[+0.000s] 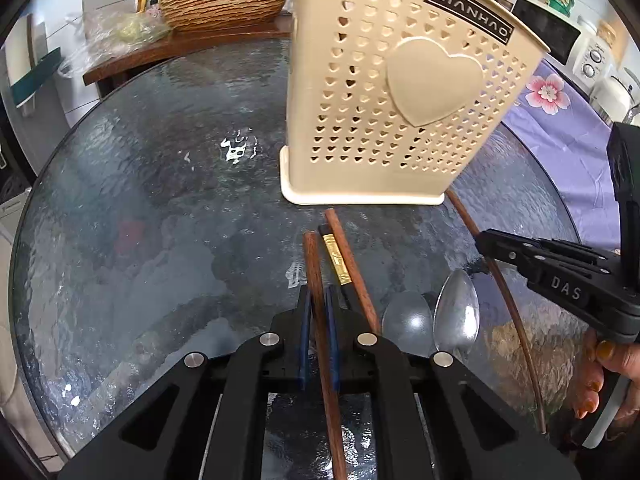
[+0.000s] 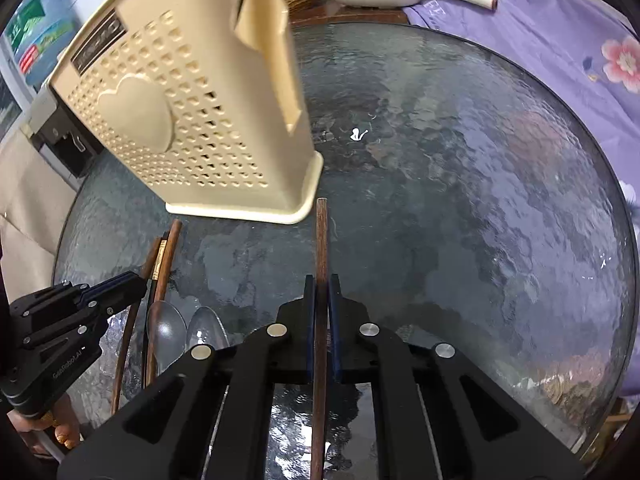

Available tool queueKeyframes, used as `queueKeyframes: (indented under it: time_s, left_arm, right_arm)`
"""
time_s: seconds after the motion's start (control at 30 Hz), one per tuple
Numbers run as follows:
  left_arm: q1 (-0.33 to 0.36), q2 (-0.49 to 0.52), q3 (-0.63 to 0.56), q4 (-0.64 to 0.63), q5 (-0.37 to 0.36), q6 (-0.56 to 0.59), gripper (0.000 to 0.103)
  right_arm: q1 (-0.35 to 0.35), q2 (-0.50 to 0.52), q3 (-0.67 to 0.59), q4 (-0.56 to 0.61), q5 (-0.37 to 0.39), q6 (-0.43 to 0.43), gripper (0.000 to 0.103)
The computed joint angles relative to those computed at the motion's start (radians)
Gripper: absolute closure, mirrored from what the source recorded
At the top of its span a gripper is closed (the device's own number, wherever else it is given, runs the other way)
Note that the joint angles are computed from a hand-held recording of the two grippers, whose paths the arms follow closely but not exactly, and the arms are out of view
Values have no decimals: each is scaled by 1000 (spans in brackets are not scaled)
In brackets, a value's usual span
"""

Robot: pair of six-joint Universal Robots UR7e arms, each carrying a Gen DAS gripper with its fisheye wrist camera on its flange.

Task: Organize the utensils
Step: 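Close the right tool on a wooden chopstick while the left tool closes on another, then lift both held chopsticks up over the cream holder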

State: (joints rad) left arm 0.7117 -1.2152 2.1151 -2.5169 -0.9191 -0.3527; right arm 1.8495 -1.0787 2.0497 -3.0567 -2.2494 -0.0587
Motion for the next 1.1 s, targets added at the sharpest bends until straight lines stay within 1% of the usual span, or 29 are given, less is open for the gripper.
queueKeyframes:
  time_s: [0.13,0.3,0.6,0.7,0.9,1.1]
  left_arm:
    - [-2,-2,4,-1,3,-5,96]
    - [-1,-7,7,-7,-2,-10,96]
    - [-33,-43,30,-34,17,-5,96]
    - [-52,-63,38,-46,25,-1,96]
    - [-99,-120,57,-77,38,5,96]
    - [-150,-179,74,-106,48,17,96]
  right_arm:
    - [-13,-20,12,-3,13,1,96]
    - [-41,-56,52,-41,85,-1,96]
    - [-28,-90,110,-138,127,-17,96]
    - [-14,-107,138,-202,151,-48,96]
    - [28,-155,176,-286,206,-104,96]
    - [106,-182,201,-366,214,-176,96]
